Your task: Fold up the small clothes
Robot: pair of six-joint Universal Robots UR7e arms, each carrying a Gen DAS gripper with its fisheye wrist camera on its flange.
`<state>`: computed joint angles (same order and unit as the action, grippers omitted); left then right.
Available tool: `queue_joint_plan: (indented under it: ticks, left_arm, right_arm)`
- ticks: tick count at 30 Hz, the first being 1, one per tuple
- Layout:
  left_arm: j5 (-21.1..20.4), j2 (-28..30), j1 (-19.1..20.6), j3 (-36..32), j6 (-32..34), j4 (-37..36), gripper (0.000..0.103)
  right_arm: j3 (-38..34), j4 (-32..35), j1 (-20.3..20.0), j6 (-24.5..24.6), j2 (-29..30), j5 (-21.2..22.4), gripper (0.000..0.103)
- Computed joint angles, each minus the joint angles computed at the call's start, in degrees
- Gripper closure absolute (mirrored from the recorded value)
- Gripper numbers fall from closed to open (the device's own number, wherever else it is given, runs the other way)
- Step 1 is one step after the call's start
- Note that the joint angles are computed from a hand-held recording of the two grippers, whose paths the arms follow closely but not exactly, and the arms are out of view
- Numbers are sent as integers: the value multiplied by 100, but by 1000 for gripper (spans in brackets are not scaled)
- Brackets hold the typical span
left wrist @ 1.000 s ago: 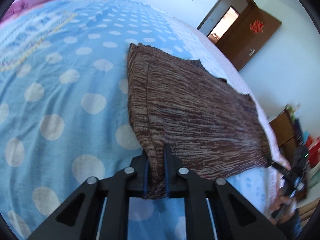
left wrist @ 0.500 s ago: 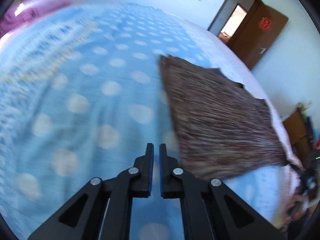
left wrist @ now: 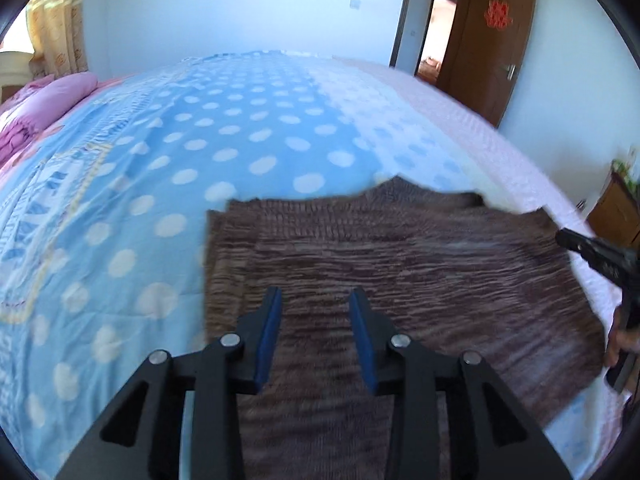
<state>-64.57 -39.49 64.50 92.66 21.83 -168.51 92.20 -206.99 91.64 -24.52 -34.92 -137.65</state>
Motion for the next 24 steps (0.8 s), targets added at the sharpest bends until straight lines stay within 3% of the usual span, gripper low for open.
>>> queue_joint_plan:
  ticks: [2,4,6,8,10,12,15,17,19,21,22,24]
  left_arm:
    - [216,235,72,-123,51,-172,61]
    - [-48,189,161,-147,-49,-163,60]
    - [-78,210,180,-199,-139,-117,56]
    - [-38,229,157,-184,-86,-176,56]
    - [8,244,130,-150,-26,-242,54]
    - [4,232,125,-128,-22,-250,53]
    - [-17,229,137,-136,-20,-235,52]
    - [-2,250,139,-159,-2,-237,51]
    - [-4,251,140,-154,13,-248,51]
    - [-21,250,146,-159,3,-236,50]
    - [-36,248,151,-159,-2,-237,50]
    - [-73,240,162,-161,-25,-224,50]
  right_arm:
    - [-54,308,-260,401,-73,-177,94]
    - [210,31,-481,920,-383,1,95]
    - [362,-424,-573,1061,-575,-156,95]
    - [723,-563,-643,1296,-888,361,94]
    - [937,-643,-621,1175,-1048,819,92]
    - [794,-639,-456,669,-897,824,92]
    - [429,26,-312,313,-609,1031,92]
    - [60,418,-266,177,-299,903,92]
    - [-359,645,-333,129,43,393,95]
    - [-326,463,-375,518,8,308,97]
    - [-436,314,-322,521,85,-5,101]
    - [-757,-311,-108,-35,399,-644,98]
